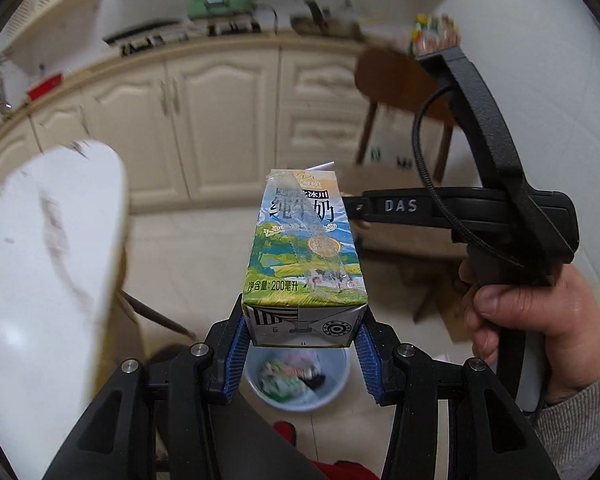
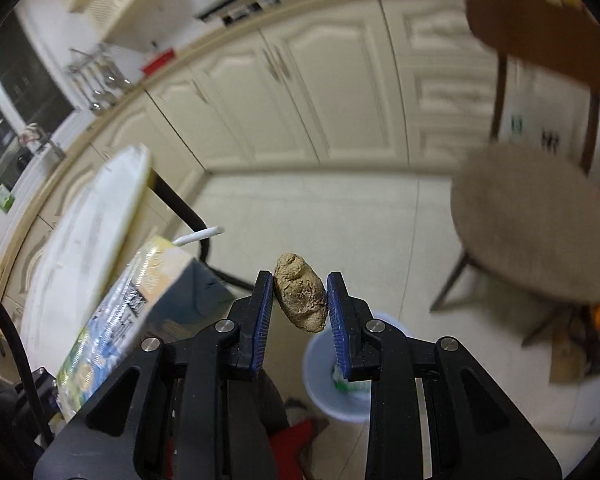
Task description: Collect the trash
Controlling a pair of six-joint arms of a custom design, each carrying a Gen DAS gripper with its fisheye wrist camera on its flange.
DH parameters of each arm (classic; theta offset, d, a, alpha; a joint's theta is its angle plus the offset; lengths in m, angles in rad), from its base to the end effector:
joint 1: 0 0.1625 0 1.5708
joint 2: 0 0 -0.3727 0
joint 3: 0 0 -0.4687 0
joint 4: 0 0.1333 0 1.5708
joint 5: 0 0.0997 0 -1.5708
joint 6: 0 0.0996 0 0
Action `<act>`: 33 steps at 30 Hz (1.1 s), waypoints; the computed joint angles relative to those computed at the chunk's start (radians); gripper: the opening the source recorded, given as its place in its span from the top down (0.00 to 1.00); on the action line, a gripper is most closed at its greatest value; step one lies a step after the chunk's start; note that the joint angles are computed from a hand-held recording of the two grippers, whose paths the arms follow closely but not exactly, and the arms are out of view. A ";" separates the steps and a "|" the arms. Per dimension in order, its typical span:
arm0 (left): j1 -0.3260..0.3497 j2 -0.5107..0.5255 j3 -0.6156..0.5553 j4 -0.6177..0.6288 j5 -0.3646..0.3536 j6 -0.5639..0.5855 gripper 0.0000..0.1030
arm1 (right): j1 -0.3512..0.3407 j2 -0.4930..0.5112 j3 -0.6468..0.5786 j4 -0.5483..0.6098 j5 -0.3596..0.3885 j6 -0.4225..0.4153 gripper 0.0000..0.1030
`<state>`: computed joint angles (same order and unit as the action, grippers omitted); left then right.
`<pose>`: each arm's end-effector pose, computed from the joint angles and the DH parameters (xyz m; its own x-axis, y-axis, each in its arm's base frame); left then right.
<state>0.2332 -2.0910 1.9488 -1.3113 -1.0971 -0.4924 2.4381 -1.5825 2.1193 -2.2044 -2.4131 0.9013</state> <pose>-0.3161 -0.2588 0.4526 -0.5922 0.6653 -0.4545 0.7788 0.6174 -0.1110 0.4225 -0.2811 0.2391 -0.8966 0.2188 0.3851 -0.0902 0.7611 -0.6423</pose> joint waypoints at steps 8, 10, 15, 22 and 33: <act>0.074 0.066 0.064 0.041 -0.086 0.023 0.56 | -0.151 -0.126 0.215 -0.107 0.138 0.014 0.75; 0.090 0.105 0.059 0.056 -0.094 0.025 0.54 | -0.183 -0.150 0.258 -0.138 0.149 0.020 0.72; 0.101 0.189 0.037 0.057 -0.061 0.035 0.12 | -0.268 -0.228 0.340 -0.155 0.195 0.043 0.21; 0.114 0.286 -0.021 0.026 0.000 0.067 0.03 | -0.285 -0.366 0.403 -0.100 0.191 0.128 0.00; 0.013 0.201 -0.143 0.084 0.097 0.047 0.01 | -0.116 -0.261 0.174 0.082 0.035 0.231 0.00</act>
